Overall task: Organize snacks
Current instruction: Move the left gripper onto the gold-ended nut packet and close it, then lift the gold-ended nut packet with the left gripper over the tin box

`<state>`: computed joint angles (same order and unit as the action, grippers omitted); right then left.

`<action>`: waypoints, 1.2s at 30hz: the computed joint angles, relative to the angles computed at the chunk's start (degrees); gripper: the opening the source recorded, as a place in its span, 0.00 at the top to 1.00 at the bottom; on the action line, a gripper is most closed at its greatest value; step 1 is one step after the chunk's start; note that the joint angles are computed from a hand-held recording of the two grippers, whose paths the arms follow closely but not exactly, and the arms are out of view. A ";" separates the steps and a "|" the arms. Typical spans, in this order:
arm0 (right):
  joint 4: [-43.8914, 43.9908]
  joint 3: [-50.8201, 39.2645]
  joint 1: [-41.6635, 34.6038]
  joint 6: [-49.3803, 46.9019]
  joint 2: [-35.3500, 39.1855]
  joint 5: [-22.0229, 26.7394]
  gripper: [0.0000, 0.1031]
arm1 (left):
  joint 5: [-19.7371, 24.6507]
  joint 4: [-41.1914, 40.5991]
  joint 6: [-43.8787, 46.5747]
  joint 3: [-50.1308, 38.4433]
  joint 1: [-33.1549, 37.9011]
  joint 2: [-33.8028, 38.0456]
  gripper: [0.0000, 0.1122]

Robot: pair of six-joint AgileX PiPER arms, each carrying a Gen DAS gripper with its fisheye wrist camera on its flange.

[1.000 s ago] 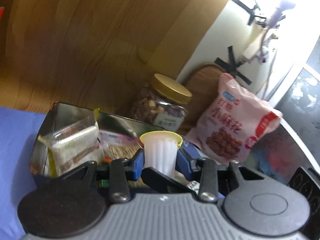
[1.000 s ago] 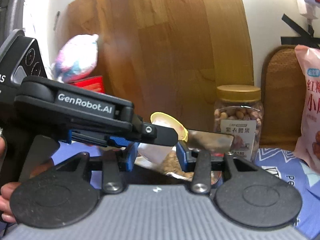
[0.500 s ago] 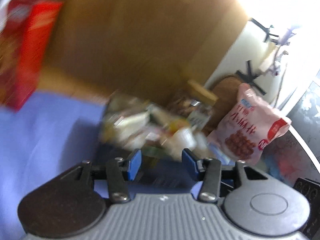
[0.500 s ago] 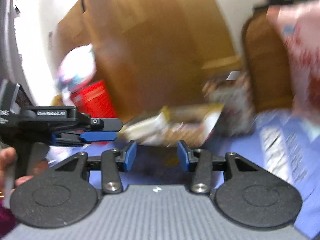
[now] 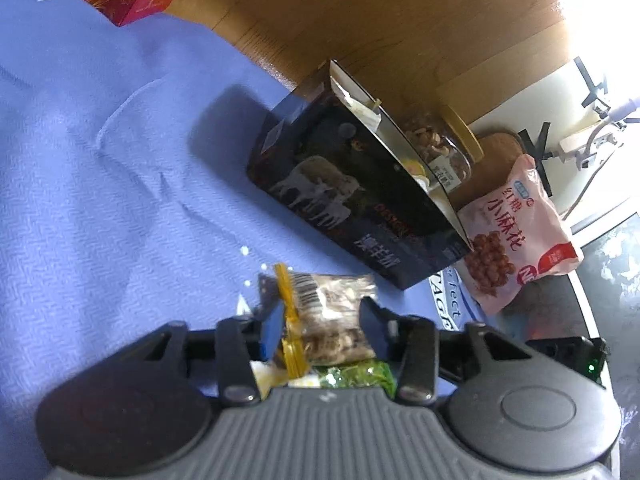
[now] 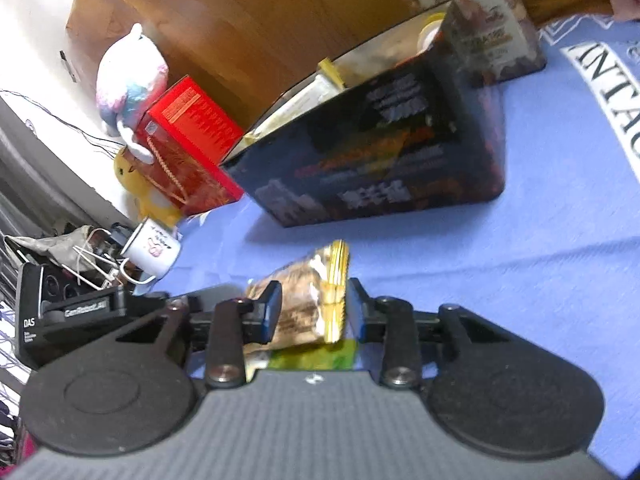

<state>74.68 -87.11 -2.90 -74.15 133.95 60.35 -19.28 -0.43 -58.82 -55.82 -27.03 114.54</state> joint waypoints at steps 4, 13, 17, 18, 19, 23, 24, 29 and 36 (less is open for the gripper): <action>0.55 3.54 1.83 -2.30 -2.50 -1.64 0.70 | -3.44 -1.25 -1.15 4.86 -0.09 -2.01 0.76; 5.30 18.02 4.88 -19.56 -11.16 -3.92 0.72 | -8.11 -13.48 7.09 19.27 -3.22 -11.80 0.76; 5.02 23.72 5.05 -24.49 -13.99 -4.47 0.72 | -9.53 -20.09 10.42 23.30 -7.28 -13.94 0.76; 4.85 24.56 4.96 -24.87 -14.31 -4.36 0.72 | -9.90 -22.29 11.85 24.20 -8.66 -14.51 0.76; 4.37 25.36 4.54 -25.05 -14.51 -3.84 0.72 | -10.35 -24.32 13.16 24.95 -10.04 -14.93 0.76; 2.81 27.75 3.10 -24.43 -15.11 -2.03 0.72 | -11.83 -30.37 17.36 26.63 -14.81 -15.94 0.77; 2.65 28.61 2.56 -24.65 -15.29 -1.51 0.72 | -11.87 -32.05 18.76 26.61 -15.97 -16.06 0.77; 0.92 32.49 -1.51 -27.54 -15.78 1.97 0.70 | -12.76 -35.98 22.22 26.50 -19.43 -15.87 0.76; 3.22 35.68 -4.91 -33.89 -14.56 5.09 0.70 | -21.70 -36.14 19.76 28.48 -22.24 -12.50 0.72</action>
